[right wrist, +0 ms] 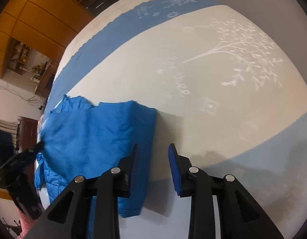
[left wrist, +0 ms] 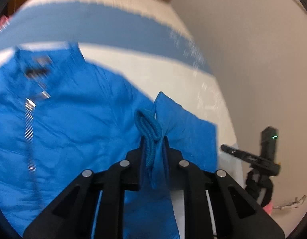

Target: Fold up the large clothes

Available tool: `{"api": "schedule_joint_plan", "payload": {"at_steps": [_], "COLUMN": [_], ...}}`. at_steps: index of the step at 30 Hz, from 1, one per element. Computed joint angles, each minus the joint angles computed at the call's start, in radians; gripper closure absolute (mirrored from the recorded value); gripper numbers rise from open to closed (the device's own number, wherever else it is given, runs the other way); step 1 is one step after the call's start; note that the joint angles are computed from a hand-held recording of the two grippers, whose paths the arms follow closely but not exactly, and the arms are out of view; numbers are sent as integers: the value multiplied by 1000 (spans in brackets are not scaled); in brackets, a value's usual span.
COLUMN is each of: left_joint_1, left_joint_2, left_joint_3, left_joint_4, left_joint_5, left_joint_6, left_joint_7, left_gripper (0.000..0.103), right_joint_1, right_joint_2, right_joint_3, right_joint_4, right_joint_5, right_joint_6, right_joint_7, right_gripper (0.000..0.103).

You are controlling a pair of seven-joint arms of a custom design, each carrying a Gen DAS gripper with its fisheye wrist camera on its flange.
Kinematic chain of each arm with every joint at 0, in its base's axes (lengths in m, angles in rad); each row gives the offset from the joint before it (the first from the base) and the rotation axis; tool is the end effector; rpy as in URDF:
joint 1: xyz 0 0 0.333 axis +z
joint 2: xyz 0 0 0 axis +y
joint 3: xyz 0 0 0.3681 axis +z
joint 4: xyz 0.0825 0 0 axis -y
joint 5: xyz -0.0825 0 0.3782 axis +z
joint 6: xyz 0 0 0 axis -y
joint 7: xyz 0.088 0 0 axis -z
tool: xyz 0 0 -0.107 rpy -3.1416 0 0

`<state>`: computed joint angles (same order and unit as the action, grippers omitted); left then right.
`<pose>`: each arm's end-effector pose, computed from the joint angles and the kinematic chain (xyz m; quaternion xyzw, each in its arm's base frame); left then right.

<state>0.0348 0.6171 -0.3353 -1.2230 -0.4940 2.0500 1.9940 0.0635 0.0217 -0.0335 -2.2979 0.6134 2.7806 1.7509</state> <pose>0.7518 -0.1780 0.5068 0.4968 -0.7998 0.3133 0.1236 0.5451 -0.0092 0.4396 -0.4153 0.8671 -0.0065 0.2751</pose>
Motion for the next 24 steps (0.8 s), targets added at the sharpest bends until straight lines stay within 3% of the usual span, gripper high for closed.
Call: {"api": "schedule_joint_plan", "payload": {"at_steps": [6,9,13,17,19,22,24], "left_joint_1": [42,58,63,58,75,79,101], "left_joint_2": [-78,-59,-56,1,38,121,134], "left_joint_3": [58,94,157,199,198,204,185], "left_joint_4": [-58,-30,-56,-15,29,114,101], "left_joint_5": [22,79,221,353,389,444,443], "left_joint_6": [196,213,303,281,229,145,159], "left_joint_7": [-6,-88,-182,-307,-335,-378,-368], "left_gripper": [89,90,90,90,90,88,86], "right_joint_1": [12,17,30,50,58,93,95], "right_joint_2": [62,108,175,257,292,356,386], "right_joint_3": [28,51,82,101,106,76,77], "right_joint_4": [104,179,280,383,422,487,510], "right_joint_5": [90,153,191,178,162,43,7], "right_joint_6": [-23,-55,-98,-152,-169,-216,-237], "right_joint_7": [-120,-196,-263,-272,-258,-144,-112], "right_gripper": [72,71,71,71,71,73,73]}}
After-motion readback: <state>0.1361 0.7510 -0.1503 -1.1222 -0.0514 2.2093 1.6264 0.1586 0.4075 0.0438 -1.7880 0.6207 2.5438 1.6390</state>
